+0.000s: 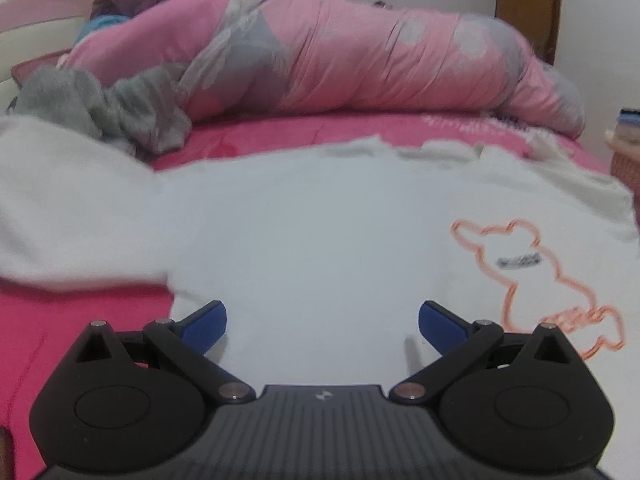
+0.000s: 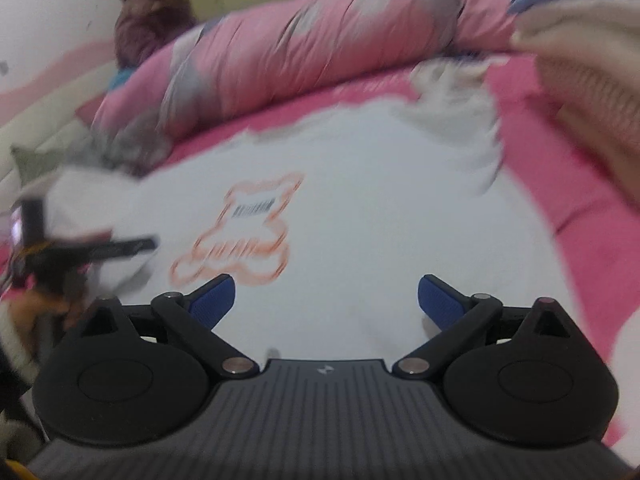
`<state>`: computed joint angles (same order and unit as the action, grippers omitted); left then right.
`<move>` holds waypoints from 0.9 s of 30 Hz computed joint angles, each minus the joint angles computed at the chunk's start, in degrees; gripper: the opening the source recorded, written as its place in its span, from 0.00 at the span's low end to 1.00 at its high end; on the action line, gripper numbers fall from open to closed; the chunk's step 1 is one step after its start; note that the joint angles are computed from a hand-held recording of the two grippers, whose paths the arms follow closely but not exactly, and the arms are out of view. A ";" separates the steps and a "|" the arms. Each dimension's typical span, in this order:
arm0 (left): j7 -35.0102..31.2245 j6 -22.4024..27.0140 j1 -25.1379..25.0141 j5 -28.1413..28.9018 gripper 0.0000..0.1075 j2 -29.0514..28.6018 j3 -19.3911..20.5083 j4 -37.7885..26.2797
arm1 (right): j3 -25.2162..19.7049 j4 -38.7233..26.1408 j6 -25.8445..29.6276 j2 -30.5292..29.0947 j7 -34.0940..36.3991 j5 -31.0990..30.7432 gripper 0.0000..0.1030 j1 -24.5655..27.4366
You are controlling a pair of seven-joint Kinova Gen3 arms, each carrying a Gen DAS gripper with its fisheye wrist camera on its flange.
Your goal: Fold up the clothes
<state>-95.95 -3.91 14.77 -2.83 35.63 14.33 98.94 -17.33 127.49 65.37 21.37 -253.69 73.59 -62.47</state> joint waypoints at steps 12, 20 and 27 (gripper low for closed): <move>-2.96 3.62 2.87 -2.04 0.76 5.11 3.61 -10.08 | 5.19 -1.25 -13.86 -6.59 26.77 8.80 0.59 29.71; -5.57 5.52 -1.16 0.49 0.70 10.48 8.47 -12.91 | 9.35 -14.92 -32.50 2.23 38.16 6.38 0.59 50.94; -7.06 3.63 -2.02 0.22 0.77 11.21 9.64 -12.15 | 4.60 -24.64 -41.66 10.03 49.86 -0.36 0.71 63.62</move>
